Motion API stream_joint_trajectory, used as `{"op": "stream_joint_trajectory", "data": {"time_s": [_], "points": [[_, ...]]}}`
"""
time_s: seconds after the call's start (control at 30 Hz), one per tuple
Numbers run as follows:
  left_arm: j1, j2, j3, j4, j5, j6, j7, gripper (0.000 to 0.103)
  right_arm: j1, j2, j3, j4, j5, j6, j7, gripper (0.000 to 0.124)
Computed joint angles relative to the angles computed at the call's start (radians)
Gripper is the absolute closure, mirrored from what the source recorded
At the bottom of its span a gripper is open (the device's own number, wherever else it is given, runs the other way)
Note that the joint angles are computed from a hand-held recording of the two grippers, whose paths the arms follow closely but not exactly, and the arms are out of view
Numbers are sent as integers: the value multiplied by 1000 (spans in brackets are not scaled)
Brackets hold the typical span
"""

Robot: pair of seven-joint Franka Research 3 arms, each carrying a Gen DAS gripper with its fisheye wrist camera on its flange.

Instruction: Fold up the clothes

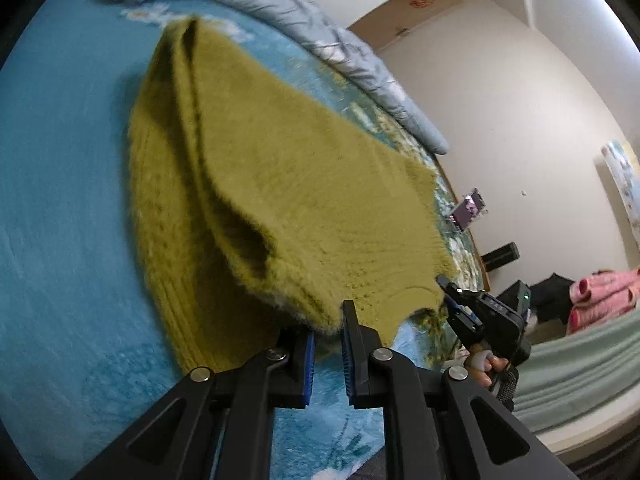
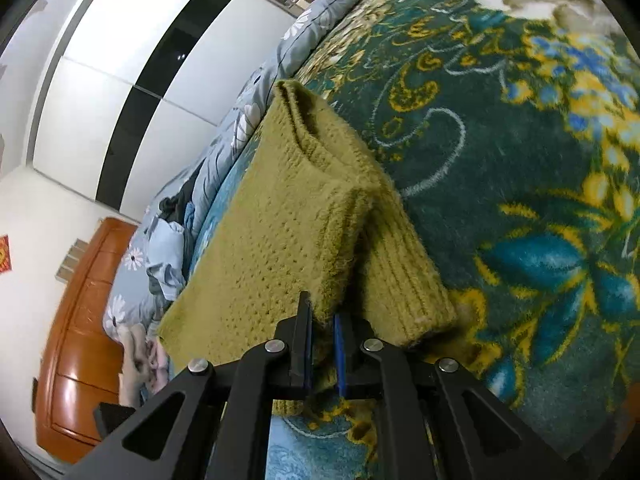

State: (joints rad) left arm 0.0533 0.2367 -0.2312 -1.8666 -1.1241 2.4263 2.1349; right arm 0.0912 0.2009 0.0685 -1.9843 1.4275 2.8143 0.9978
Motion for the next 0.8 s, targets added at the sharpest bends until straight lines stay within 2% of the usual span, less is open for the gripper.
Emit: {"op": "stream_joint_trajectory", "data": {"time_s": [0.07, 0.13, 0.17, 0.23, 0.3, 0.37, 0.43, 0.5, 0.57, 0.6, 0.63, 0.73, 0.8], "points": [[9, -7, 6, 6, 14, -20, 10, 87, -1, -8, -4, -7, -28, -9, 1, 114], [11, -17, 15, 6, 28, -5, 12, 80, 1, -17, -11, -14, -82, -12, 24, 112], [12, -21, 18, 5, 33, 11, 11, 77, 1, -23, -14, -21, -112, -12, 34, 112], [10, -26, 26, 1, 53, 57, 1, 61, 0, -39, -20, -37, -164, -9, 42, 112], [5, -22, 36, -4, 97, 128, -35, 58, 0, -57, -25, -55, -194, 20, 48, 109], [15, 0, 38, 4, 114, 167, -69, 55, -6, -76, -28, -73, -177, 57, 27, 105], [26, 39, 32, 32, 133, 190, -112, 48, -13, -88, -32, -83, -143, 83, -1, 82], [42, 77, 14, 56, 133, 232, -117, 46, -26, -86, -38, -74, -71, 75, -46, 66], [61, 105, -7, 72, 129, 288, -113, 41, -39, -76, -43, -56, -1, 41, -86, 65], [74, 122, -22, 86, 123, 299, -103, 38, -44, -64, -47, -43, 13, 18, -86, 60], [83, 137, -34, 99, 126, 301, -102, 35, -48, -51, -49, -30, 22, 7, -83, 54], [111, 185, -69, 145, 129, 285, -116, 29, -66, -11, -53, 6, 45, -23, -90, 54], [136, 202, -106, 163, 89, 294, -73, 25, -76, 19, -48, 41, 45, -47, -77, 54]]}}
